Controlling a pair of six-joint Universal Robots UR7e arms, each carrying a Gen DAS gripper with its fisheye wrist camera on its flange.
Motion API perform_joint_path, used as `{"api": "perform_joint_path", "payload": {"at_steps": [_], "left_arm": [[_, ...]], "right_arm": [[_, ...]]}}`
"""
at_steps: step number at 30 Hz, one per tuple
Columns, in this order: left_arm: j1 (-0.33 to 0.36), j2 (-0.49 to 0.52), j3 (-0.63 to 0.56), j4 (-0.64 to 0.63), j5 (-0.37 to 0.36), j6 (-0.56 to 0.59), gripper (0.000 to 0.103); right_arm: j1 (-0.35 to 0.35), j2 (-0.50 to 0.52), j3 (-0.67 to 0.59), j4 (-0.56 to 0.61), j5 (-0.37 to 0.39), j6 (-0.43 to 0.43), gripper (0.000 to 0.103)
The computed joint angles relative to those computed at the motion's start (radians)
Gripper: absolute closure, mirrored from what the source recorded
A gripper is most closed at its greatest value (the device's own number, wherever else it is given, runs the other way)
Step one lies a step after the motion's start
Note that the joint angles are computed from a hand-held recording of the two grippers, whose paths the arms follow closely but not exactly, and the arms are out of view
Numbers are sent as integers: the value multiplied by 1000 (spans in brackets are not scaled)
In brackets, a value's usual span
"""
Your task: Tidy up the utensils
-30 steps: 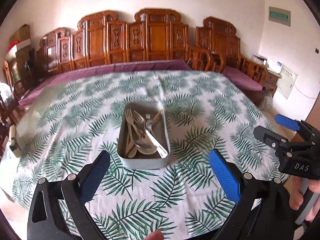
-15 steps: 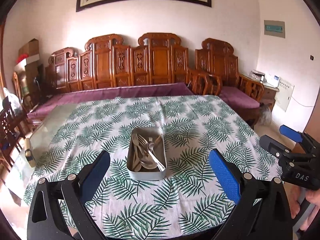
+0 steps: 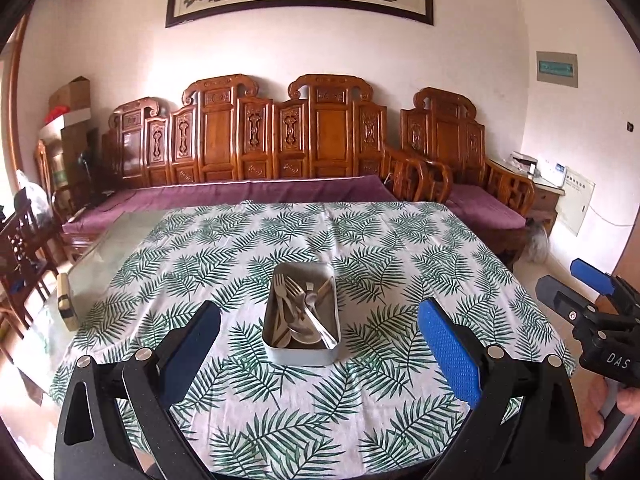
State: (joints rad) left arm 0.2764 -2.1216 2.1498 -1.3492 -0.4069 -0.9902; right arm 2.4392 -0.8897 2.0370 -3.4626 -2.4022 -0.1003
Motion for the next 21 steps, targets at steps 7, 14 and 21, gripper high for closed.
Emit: {"api": "perform_joint_path", "payload": {"at_steps": [7, 14, 21], "left_arm": [[-4, 1, -2, 25, 4, -22, 8], [-6, -3, 0, 28, 3, -24, 8], [-11, -2, 2, 39, 1, -31, 8]], "right_arm": [[-1, 1, -1, -1, -2, 2, 2], [2, 4, -3, -5, -9, 2, 2], [2, 5, -5, -4, -11, 1, 2]]}}
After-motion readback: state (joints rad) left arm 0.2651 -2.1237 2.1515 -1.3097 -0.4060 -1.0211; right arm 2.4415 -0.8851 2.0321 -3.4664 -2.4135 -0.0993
